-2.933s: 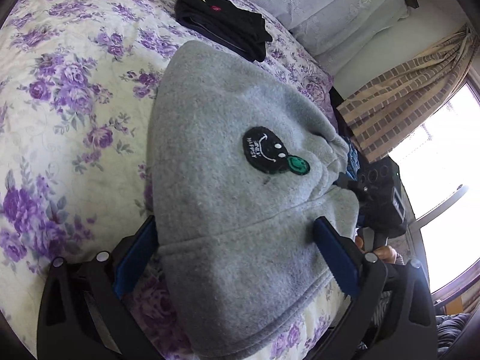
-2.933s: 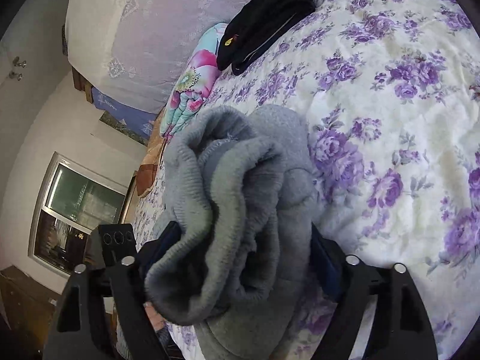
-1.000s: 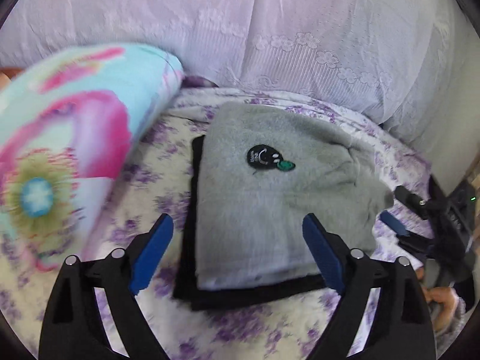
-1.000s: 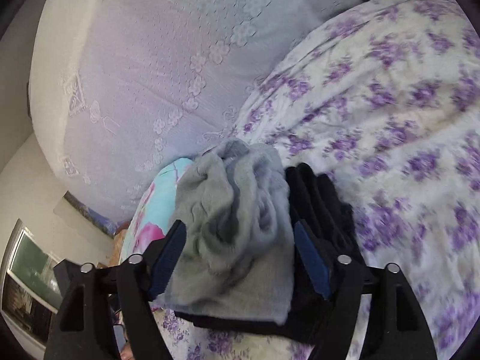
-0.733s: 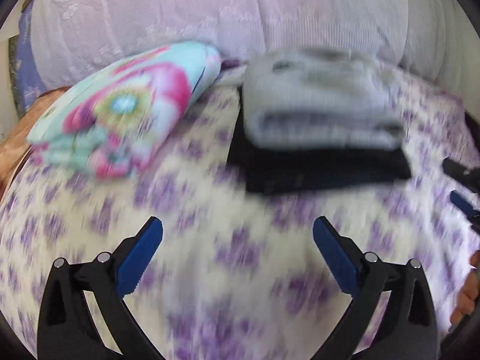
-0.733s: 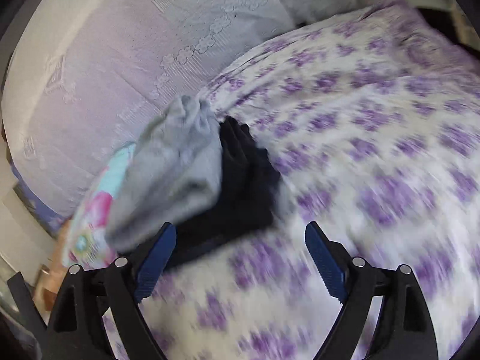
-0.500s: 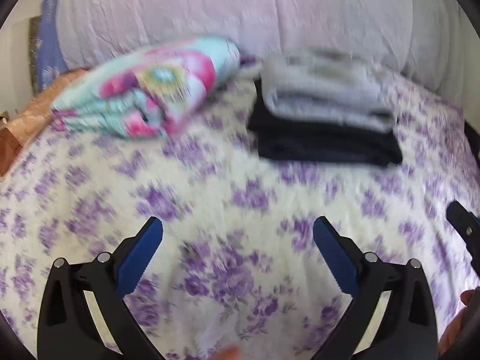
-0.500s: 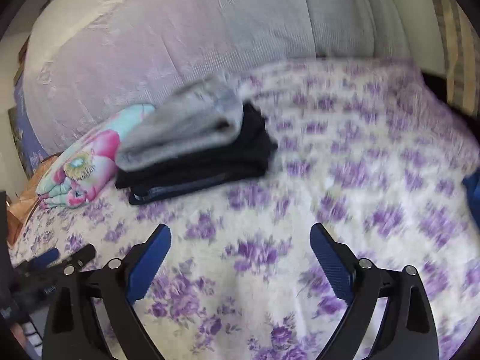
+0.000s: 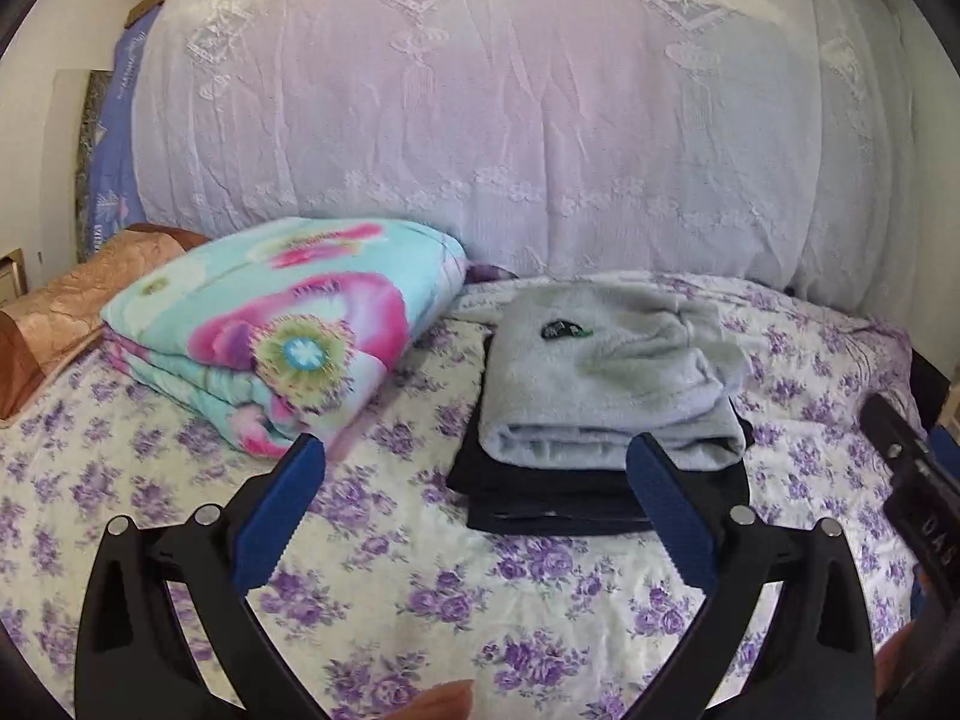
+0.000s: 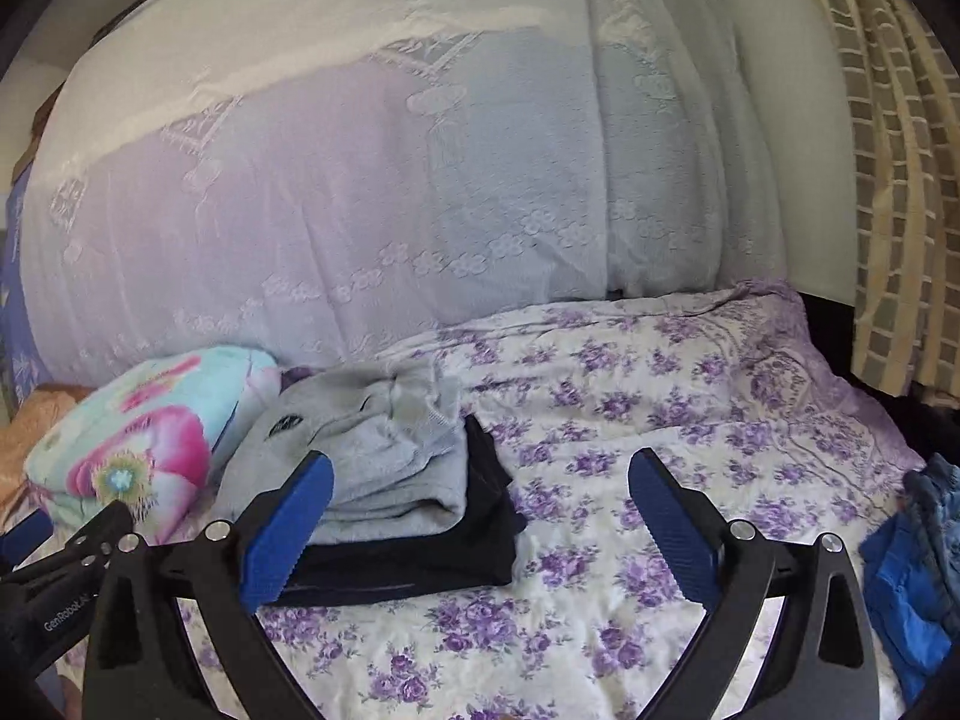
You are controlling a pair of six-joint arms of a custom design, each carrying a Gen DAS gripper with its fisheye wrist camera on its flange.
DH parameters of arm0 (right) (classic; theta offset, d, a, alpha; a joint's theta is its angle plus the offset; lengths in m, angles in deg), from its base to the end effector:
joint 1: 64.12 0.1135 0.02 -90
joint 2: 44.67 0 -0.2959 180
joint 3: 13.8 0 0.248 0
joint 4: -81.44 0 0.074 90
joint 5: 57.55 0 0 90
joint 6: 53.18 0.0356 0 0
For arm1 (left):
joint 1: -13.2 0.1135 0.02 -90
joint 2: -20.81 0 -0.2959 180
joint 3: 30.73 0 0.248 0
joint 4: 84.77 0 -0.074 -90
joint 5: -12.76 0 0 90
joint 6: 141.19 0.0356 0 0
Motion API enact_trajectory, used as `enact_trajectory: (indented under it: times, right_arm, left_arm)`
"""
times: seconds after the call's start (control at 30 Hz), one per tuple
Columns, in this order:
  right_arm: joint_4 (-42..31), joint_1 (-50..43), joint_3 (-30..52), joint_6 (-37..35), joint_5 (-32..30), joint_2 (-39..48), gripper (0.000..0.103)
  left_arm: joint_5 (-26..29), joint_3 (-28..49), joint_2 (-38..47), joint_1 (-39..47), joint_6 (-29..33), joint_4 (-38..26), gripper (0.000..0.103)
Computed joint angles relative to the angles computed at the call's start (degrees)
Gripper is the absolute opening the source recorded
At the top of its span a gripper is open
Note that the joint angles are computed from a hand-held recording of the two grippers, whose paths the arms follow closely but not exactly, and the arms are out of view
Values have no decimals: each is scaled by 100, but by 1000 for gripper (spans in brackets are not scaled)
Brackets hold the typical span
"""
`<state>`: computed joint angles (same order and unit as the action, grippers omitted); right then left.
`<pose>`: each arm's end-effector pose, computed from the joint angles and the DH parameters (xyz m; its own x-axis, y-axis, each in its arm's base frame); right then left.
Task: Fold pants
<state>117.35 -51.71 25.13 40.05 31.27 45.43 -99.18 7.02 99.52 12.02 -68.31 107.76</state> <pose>0.2750 0.0613 0.1874 -0.2698 -0.0017 -0.9629 -0.2194 0.9738 0.0598 0.2437 0.0083 0.1902 -0.3638 -0.2656 -0.8928 -0.4358 0.8956 -0.0889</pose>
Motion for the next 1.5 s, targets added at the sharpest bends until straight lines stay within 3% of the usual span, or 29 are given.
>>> enact_trajectory:
  times: [0.1, 0.17, 0.37, 0.7, 1.23, 1.37, 1.5]
  right_arm:
    - [303, 90, 39, -398, -49, 529, 99]
    - [448, 230, 79, -561, 288, 743, 99]
    - [39, 177, 245, -374, -40, 828, 99]
    - [100, 251, 101, -335, 98, 627, 99]
    - [-153, 259, 214, -287, 114, 663, 99]
    - [-192, 273, 224, -285, 151, 676, 99]
    - [-221, 237, 249, -234, 80, 686, 99]
  left_arm:
    - [-4, 292, 574, -101, 531, -198, 98]
    - [-285, 364, 800, -205, 718, -185, 98]
    - [-295, 274, 806, -236, 722, -18, 98]
    - [-441, 99, 353, -491, 795, -13, 98]
    - [-110, 75, 422, -352, 730, 42, 98]
    - [-477, -57, 436, -550, 861, 361, 98]
    - [-409, -34, 358, -558, 875, 281, 98]
